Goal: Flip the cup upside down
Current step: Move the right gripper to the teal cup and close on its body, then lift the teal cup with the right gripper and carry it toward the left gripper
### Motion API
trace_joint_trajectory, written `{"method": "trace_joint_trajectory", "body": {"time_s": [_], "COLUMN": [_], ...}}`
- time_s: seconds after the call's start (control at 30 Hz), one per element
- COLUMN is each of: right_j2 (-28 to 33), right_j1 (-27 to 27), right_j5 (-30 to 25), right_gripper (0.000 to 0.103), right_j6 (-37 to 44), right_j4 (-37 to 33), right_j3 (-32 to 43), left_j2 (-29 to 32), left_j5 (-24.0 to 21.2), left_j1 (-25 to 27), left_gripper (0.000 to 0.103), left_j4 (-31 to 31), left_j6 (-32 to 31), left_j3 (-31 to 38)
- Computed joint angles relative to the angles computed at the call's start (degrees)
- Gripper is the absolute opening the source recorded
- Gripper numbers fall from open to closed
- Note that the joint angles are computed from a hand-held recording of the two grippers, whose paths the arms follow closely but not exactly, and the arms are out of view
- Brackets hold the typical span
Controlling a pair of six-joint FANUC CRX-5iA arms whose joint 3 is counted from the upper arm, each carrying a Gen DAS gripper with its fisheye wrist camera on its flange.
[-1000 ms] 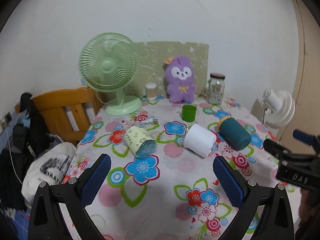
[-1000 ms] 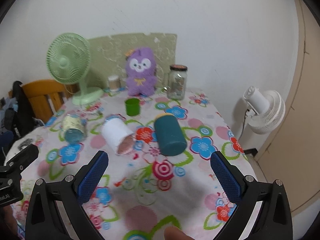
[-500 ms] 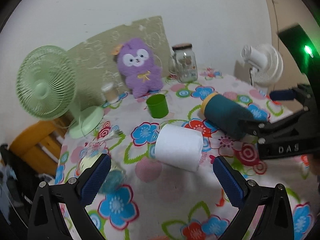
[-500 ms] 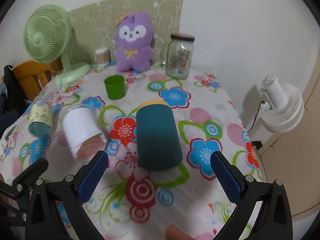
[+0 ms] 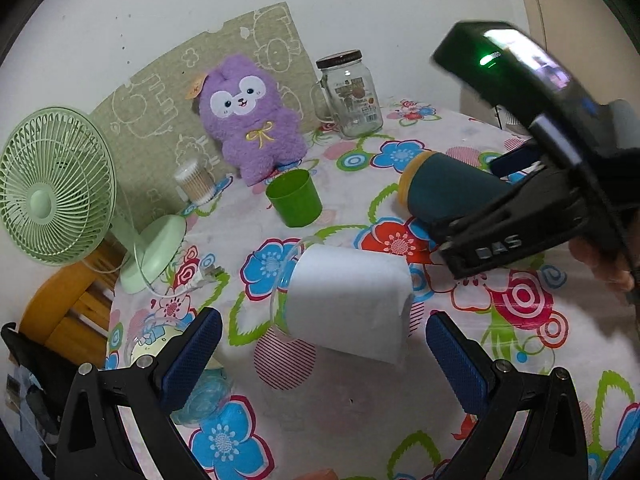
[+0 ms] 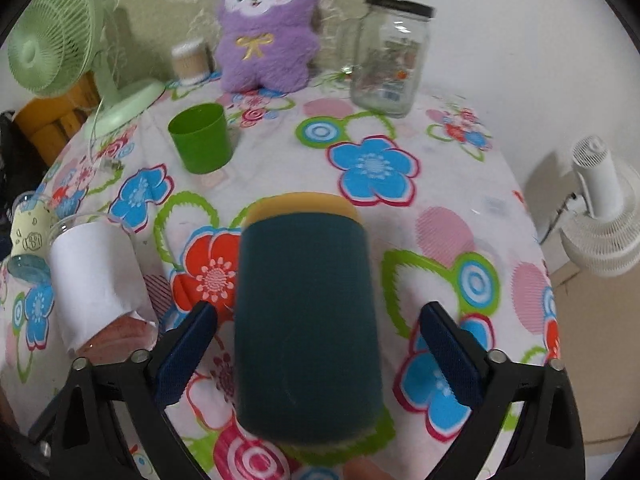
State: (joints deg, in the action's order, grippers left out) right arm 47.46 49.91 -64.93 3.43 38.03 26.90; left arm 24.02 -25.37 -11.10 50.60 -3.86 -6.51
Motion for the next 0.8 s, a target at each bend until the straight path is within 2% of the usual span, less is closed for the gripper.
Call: {"method": "trace_joint_trajectory", "body": {"time_s": [0.03,0.07,0.2,0.3,0.43,0.7,0.8], "right_j2": [0.8,1.4,1.4,-0.9,-0.7,-2.4,-1.2], "right_j1": [-0.2,-0.3,-0.6,0.1,2.0,6.8,8.6], "right_j5": [-0.9,-1.4,-0.7,2.6,-0.5,-1.0,-1.9], "right_gripper": [0.076,0.07,0.069,0.069,0.069,0.069,0.069], "right_j6": [1.9,3.2,4.0,0.1,0.1,-1.1,0.0], "right_j4": [-1.3,-2.5,-3.7,-1.4,0.9,5.6,5.8], "right_j3": [1.7,2.8,2.9,-1.0,0.8,1.0,3.5], "left_j2": [-0.3,-0.6,-1.8,-2.8,-4.5,-9.7,-11.7], "left_j5": [0.1,0.3,0.9,0.5,-0.5,-5.9,-7.3], "left_j1": [0.0,-0.1,-0.2,0.1,0.8,4.8,6.9], "left_gripper": [0.103,0.103,0.103,0.103,0.103,0.103,0.103], "left_j4": [0.6,1.3,4.2,5.7,7.9,14.0,15.8], "left_j6": [-0.6,-1.3,-4.1,-5.7,-7.5,-10.7,-11.4], "left_j3": [-0.4,-0.8,-2.5,-3.5,-5.3,-10.6,-13.1]}}
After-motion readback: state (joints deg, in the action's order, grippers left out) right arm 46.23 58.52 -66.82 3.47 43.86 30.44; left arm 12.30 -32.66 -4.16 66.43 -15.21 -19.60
